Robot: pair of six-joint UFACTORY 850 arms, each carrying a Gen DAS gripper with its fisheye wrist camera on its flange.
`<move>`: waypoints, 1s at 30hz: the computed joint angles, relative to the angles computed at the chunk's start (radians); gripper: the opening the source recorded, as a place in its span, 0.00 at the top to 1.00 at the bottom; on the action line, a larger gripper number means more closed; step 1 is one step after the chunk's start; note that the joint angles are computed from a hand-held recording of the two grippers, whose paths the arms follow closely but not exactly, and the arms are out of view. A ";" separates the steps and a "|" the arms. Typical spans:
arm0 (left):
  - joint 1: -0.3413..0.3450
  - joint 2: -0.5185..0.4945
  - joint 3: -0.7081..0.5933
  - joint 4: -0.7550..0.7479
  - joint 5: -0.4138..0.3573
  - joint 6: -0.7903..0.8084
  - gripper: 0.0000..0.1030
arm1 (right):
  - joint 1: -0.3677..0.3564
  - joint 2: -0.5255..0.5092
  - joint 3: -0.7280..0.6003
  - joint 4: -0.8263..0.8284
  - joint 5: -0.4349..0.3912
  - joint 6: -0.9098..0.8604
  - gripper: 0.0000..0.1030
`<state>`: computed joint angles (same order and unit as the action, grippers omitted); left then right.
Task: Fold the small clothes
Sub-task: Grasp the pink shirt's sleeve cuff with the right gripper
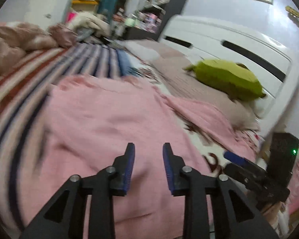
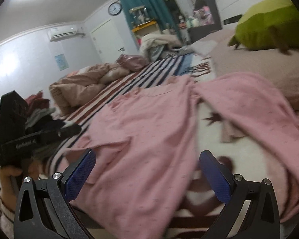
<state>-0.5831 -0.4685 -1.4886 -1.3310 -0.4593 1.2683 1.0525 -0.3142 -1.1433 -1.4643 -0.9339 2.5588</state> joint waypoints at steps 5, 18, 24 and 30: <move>0.047 0.057 0.074 -0.089 0.180 0.110 0.58 | -0.029 -0.108 -0.154 -0.006 0.116 -0.112 0.10; 0.168 0.065 0.169 -0.389 0.183 0.392 0.41 | -0.102 -0.461 -0.666 0.460 0.153 -0.646 0.05; 0.177 0.052 0.171 -0.384 0.144 0.381 0.40 | -0.099 -0.490 -0.711 0.516 0.061 -0.667 0.18; 0.172 0.054 0.169 -0.404 0.138 0.397 0.37 | -0.094 -0.389 -0.564 0.411 0.102 -0.483 0.88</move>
<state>-0.4108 -0.4145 -1.3199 -1.7354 -0.3211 1.6654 0.9585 -0.7031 -1.7069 -1.0536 -0.8320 2.0755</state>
